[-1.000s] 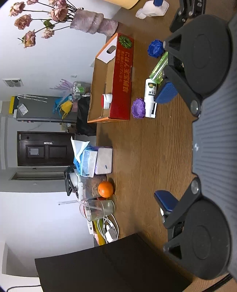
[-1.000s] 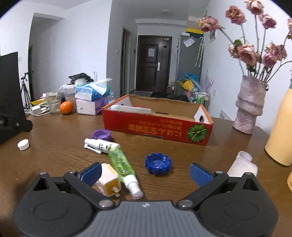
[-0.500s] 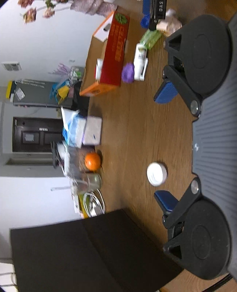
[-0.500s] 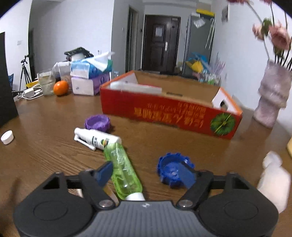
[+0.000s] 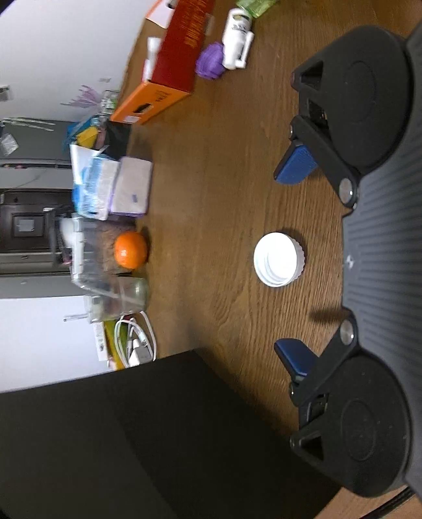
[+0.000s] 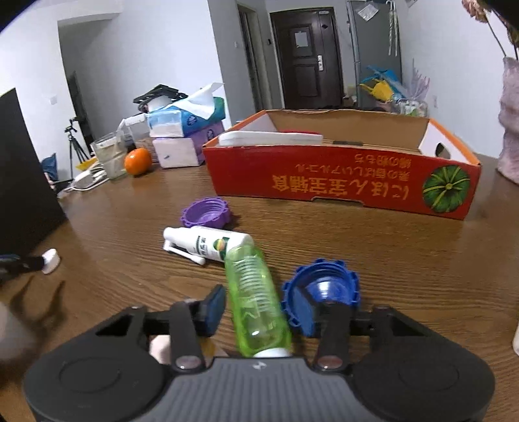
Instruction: Organize rigid objects
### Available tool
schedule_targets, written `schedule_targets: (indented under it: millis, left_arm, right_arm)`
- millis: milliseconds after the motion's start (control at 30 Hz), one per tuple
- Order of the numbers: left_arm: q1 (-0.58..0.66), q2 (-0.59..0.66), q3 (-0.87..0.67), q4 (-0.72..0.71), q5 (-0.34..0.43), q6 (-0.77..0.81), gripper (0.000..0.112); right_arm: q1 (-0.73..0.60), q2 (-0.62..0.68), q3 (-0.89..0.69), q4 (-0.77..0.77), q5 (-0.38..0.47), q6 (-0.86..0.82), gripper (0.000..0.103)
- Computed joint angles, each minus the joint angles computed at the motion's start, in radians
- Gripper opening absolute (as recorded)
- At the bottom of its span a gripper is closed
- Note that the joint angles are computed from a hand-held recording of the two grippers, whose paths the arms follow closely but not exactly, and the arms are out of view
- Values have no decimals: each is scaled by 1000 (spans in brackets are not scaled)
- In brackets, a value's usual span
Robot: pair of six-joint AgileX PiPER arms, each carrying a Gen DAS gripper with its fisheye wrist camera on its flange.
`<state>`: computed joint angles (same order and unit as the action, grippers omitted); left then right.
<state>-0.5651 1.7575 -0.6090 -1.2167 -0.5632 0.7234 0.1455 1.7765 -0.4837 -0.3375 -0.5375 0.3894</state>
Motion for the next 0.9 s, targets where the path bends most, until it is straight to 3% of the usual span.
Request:
schedule_targets:
  millis: [100,167,233,900]
  left_arm:
    - [-9,68,-46,-59,-33,71,98]
    - [-4,82,-50,-39,-27,56,79]
    - [18,64,-25,79,9,-41,41]
    - [-58,6,29,100,-46,-171,40]
  right_arm:
    - [1,9,-11,-10,0,10,41]
    - [0,13,-17,-15,2,12,41]
    - [-5,17,-19,-24,-1,21,41]
    - [44,-46,52,158,-44,-128,31]
